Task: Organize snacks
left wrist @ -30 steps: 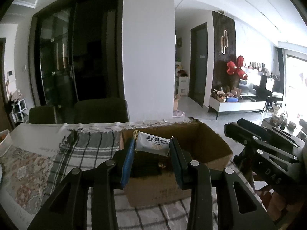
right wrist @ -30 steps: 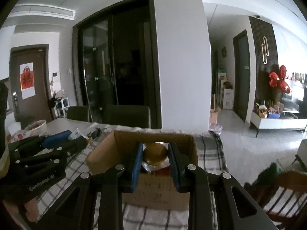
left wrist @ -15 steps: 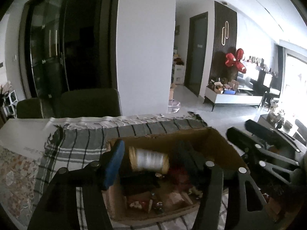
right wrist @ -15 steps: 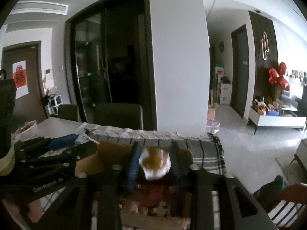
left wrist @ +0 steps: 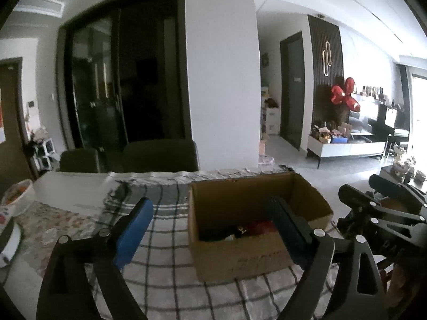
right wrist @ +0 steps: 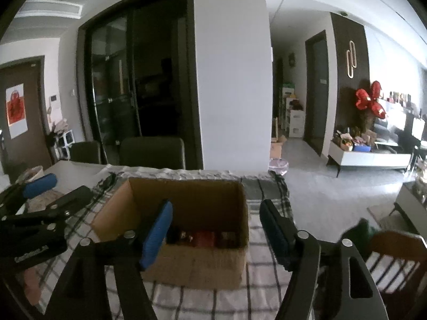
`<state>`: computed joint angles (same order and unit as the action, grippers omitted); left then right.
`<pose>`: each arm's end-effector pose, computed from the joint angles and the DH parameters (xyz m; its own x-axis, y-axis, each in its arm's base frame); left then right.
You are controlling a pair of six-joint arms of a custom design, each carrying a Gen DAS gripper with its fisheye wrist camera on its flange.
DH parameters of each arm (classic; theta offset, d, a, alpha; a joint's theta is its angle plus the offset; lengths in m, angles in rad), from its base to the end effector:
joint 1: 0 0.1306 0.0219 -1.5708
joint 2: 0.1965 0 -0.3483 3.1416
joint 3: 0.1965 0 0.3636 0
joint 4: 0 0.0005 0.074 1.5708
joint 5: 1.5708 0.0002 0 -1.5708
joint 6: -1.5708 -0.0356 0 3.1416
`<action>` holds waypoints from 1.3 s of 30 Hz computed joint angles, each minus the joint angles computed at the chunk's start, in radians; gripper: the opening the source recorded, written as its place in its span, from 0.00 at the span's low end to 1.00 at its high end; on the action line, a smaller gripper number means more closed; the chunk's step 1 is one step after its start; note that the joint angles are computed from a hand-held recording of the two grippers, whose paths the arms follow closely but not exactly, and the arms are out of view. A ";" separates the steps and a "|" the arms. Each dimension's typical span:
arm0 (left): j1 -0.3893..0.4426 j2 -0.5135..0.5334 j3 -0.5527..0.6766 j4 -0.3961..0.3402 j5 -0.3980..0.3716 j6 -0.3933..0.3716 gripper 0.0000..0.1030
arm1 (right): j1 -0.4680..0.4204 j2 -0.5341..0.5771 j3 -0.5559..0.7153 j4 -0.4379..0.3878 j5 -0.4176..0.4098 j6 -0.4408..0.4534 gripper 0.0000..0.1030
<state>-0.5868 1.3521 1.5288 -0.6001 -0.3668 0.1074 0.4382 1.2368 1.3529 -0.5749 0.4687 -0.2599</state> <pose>0.3980 -0.2499 0.4985 -0.3664 0.1235 -0.9222 0.2065 0.9772 0.0488 0.3965 0.1675 0.4707 -0.3906 0.0702 -0.9179 0.0917 0.9951 0.0371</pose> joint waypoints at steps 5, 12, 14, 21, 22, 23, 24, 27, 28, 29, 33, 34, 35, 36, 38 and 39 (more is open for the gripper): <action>-0.061 -0.137 -0.107 0.004 -0.095 -0.007 0.98 | 0.083 -0.110 -0.067 -0.043 0.097 -0.038 0.77; -0.157 -0.301 -0.206 -0.070 -0.198 0.048 1.00 | 0.245 -0.248 -0.136 -0.143 0.265 -0.125 0.82; -0.185 -0.342 -0.227 -0.100 -0.222 0.076 1.00 | 0.282 -0.278 -0.154 -0.170 0.302 -0.154 0.83; -0.301 -0.454 -0.288 -0.192 -0.332 0.125 1.00 | 0.452 -0.347 -0.192 -0.296 0.451 -0.288 0.85; -0.315 -0.465 -0.295 -0.204 -0.339 0.136 1.00 | 0.476 -0.357 -0.198 -0.316 0.473 -0.310 0.86; -0.327 -0.479 -0.305 -0.216 -0.342 0.146 1.00 | 0.502 -0.365 -0.203 -0.337 0.497 -0.333 0.86; -0.343 -0.488 -0.306 -0.234 -0.350 0.160 1.00 | 0.521 -0.373 -0.208 -0.354 0.513 -0.352 0.86; -0.389 -0.509 -0.316 -0.276 -0.374 0.192 1.00 | 0.587 -0.380 -0.208 -0.436 0.564 -0.439 0.87; -0.402 -0.515 -0.320 -0.283 -0.384 0.200 1.00 | 0.609 -0.384 -0.210 -0.461 0.582 -0.470 0.87; -0.419 -0.522 -0.324 -0.294 -0.398 0.209 1.00 | 0.621 -0.390 -0.213 -0.476 0.591 -0.487 0.87; -0.461 -0.541 -0.336 -0.315 -0.444 0.232 1.00 | 0.669 -0.389 -0.209 -0.541 0.615 -0.558 0.87; -0.468 -0.545 -0.339 -0.318 -0.452 0.240 1.00 | 0.676 -0.387 -0.208 -0.555 0.617 -0.571 0.87; -0.475 -0.547 -0.341 -0.326 -0.459 0.251 1.00 | 0.689 -0.385 -0.207 -0.569 0.625 -0.589 0.87; -0.475 -0.551 -0.345 -0.327 -0.457 0.254 1.00 | 0.695 -0.385 -0.207 -0.576 0.629 -0.593 0.87; -0.479 -0.556 -0.351 -0.335 -0.458 0.264 1.00 | 0.709 -0.383 -0.208 -0.587 0.640 -0.601 0.87; -0.484 -0.557 -0.352 -0.338 -0.462 0.269 1.00 | 0.711 -0.384 -0.207 -0.590 0.642 -0.599 0.87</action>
<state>-1.0712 0.7949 1.1765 -0.9383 -0.8290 0.3762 1.1492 0.8527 1.1458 -1.1647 1.1111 -0.8590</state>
